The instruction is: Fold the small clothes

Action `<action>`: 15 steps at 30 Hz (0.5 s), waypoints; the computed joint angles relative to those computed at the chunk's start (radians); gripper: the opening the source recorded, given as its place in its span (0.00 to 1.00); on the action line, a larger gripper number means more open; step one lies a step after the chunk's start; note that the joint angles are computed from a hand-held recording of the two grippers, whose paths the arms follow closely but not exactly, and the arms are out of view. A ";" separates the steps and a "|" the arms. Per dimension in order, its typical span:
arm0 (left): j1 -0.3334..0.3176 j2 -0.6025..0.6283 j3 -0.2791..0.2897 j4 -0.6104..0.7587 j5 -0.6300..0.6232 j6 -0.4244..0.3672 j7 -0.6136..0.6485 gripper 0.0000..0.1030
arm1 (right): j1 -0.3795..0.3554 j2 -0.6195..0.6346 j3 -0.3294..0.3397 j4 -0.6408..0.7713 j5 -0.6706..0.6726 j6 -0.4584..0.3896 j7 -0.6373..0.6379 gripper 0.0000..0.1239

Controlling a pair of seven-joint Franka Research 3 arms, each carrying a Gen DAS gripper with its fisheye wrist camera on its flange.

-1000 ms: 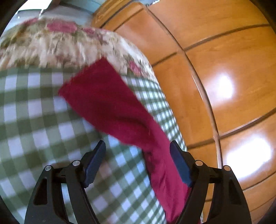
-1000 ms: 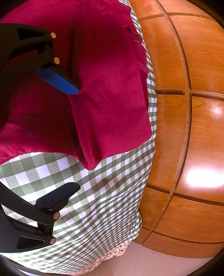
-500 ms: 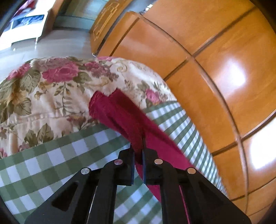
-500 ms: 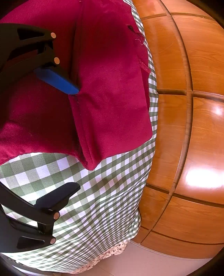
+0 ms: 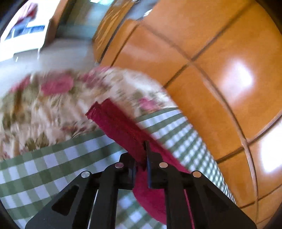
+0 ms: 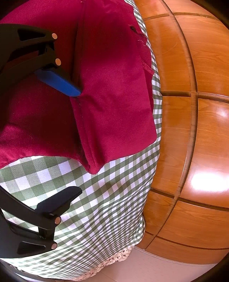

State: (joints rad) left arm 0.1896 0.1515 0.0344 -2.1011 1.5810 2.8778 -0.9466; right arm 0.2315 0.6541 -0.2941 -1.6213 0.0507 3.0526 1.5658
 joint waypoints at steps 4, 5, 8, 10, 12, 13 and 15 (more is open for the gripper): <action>-0.044 -0.026 -0.032 0.037 0.047 -0.066 0.040 0.06 | -0.014 -0.002 0.017 0.001 0.008 -0.002 -0.008 0.82; -0.054 -0.026 -0.039 0.051 0.057 -0.077 0.049 0.06 | -0.014 -0.003 0.018 -0.001 0.010 -0.001 -0.008 0.82; -0.084 -0.010 -0.059 0.103 0.080 -0.085 0.087 0.06 | -0.028 -0.004 0.033 0.002 0.018 -0.002 -0.018 0.82; -0.109 0.007 -0.072 0.139 0.086 -0.090 0.120 0.06 | -0.033 -0.004 0.038 0.003 0.023 -0.004 -0.020 0.82; -0.134 0.030 -0.082 0.179 0.091 -0.082 0.151 0.06 | -0.030 -0.004 0.035 0.003 0.025 -0.004 -0.019 0.82; -0.147 0.048 -0.086 0.204 0.089 -0.074 0.169 0.06 | -0.028 -0.004 0.033 0.002 0.025 -0.003 -0.018 0.82; -0.172 0.084 -0.091 0.250 0.078 -0.058 0.204 0.06 | -0.032 -0.003 0.037 0.004 0.027 -0.003 -0.022 0.82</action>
